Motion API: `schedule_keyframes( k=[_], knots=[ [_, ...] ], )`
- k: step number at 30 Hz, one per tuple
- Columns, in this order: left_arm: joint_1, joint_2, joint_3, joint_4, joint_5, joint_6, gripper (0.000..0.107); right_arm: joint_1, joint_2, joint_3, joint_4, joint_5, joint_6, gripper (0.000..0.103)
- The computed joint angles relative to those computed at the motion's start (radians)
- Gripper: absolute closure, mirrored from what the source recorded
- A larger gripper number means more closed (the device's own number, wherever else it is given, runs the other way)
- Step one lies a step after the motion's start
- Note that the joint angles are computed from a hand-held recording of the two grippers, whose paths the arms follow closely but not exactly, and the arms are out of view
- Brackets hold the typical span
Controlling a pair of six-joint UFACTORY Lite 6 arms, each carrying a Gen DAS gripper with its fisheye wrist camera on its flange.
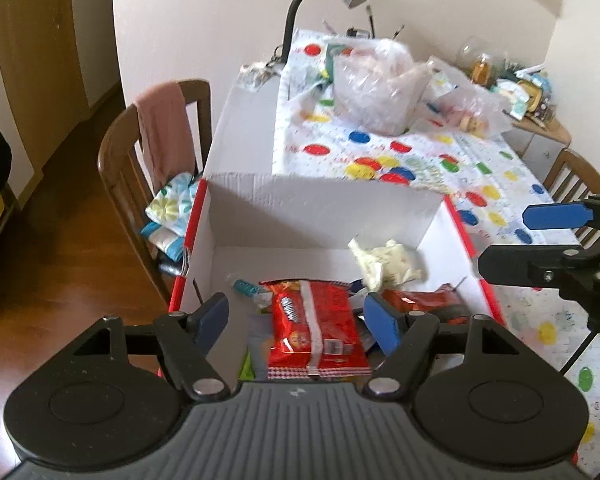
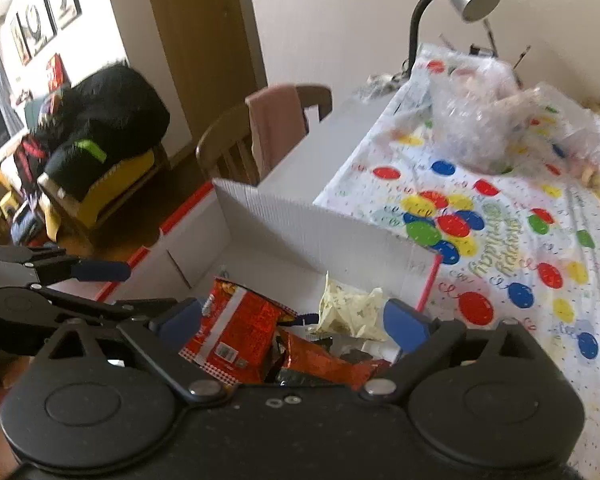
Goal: Organize snacks
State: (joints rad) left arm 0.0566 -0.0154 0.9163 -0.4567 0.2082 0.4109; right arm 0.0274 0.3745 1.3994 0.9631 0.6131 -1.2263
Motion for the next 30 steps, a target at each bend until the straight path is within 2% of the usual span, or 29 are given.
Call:
schedule_keyframes(
  k=[5, 11, 15, 18, 22, 25, 30],
  knots=[
    [-0.029, -0.111, -0.053, 0.022, 0.008, -0.044, 0.026, -0.054, -0.127, -0.115, 0.118, 0.038, -0.12, 0.0],
    [-0.052, -0.213, -0.101, 0.041, 0.008, -0.082, 0.018, -0.096, -0.252, -0.23, 0.18, 0.062, -0.188, 0.0],
    [-0.076, -0.281, -0.138, 0.134, 0.007, -0.201, 0.005, -0.136, -0.316, -0.299, 0.242, 0.091, -0.233, 0.0],
    [-0.081, -0.318, -0.156, 0.124, 0.026, -0.211, 0.004, -0.158, -0.356, -0.348, 0.284, 0.102, -0.257, 0.0],
    [-0.114, -0.351, -0.175, 0.312, 0.032, -0.423, 0.004, -0.178, -0.412, -0.41, 0.314, 0.105, -0.267, 0.0],
    [-0.116, -0.379, -0.188, 0.327, 0.054, -0.456, 0.004, -0.184, -0.47, -0.479, 0.358, 0.088, -0.304, 0.0],
    [-0.154, -0.418, -0.201, 0.532, 0.092, -0.686, 0.004, -0.18, -0.553, -0.566, 0.387, 0.032, -0.308, 0.0]
  ],
)
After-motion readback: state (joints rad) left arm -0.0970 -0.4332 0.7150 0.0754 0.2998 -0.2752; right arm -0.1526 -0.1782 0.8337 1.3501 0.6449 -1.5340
